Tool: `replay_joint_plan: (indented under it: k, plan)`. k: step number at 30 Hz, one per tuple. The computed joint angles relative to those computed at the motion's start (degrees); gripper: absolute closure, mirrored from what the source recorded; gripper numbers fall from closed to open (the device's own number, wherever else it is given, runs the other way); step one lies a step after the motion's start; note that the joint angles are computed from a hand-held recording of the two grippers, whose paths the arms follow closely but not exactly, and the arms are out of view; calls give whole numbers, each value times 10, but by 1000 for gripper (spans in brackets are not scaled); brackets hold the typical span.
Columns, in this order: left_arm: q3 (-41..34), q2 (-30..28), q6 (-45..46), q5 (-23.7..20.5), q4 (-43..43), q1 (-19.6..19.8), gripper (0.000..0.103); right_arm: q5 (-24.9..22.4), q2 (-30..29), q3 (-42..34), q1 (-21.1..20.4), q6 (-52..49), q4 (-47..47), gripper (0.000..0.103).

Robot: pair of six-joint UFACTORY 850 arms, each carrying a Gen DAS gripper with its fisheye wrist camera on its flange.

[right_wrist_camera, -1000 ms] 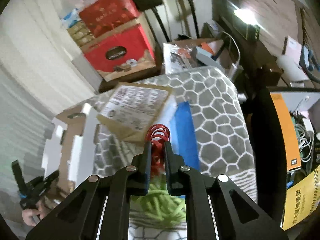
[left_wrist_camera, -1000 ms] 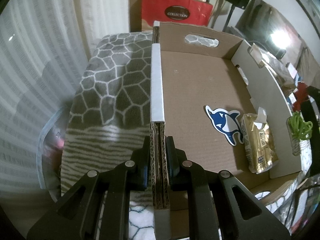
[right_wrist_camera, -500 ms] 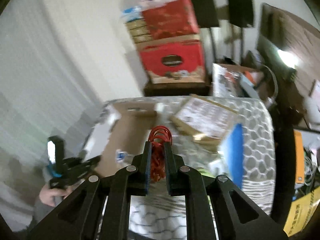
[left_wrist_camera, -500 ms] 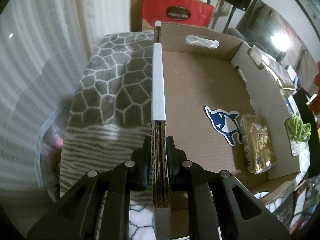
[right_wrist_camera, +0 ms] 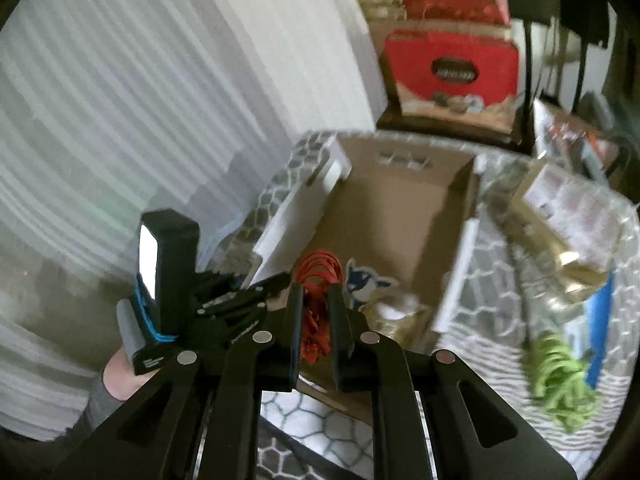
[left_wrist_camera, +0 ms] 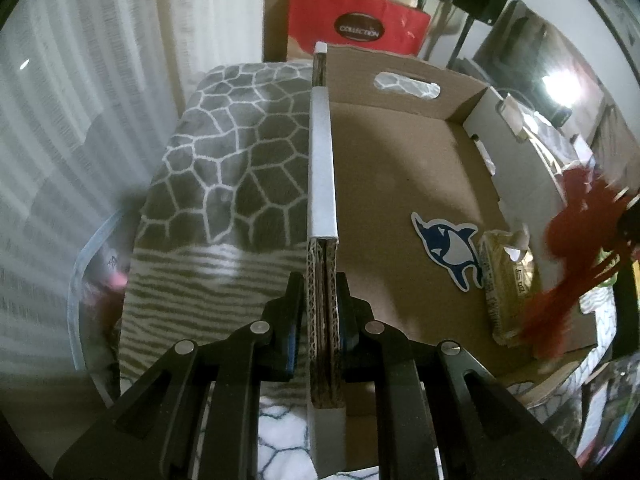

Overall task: Organize objects
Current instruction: 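Carry the red cable into the tray and open the right gripper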

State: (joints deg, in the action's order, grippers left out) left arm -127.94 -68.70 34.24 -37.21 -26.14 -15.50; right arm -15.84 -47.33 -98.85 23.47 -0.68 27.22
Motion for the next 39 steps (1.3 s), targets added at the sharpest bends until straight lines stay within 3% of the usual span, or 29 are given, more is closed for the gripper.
replay_joint_plan:
  k: [8,21,23,27,29,33,39]
  plan:
    - [3,3,4,-3,-13,2,90,-41,-54,-59,-3,-3,18,93]
    - [3,4,0,-5,-9,1,90,-101,-85,-106,-3,153,-169,92]
    - [2,2,-1,-7,-8,1,90,-107,-93,-115,-2,157,-196,88]
    - [-2,0,-3,-9,-5,0,90,-93,-87,-103,-1,205,-239,79]
    - [-5,-2,-6,-11,-2,0,90,-71,-73,-81,-6,194,-212,66]
    - [-5,-2,-6,-11,-1,0,90,-39,-36,-37,-10,215,-223,66]
    - [-4,-2,-6,-10,-2,0,90,-7,34,44,-10,342,-354,61]
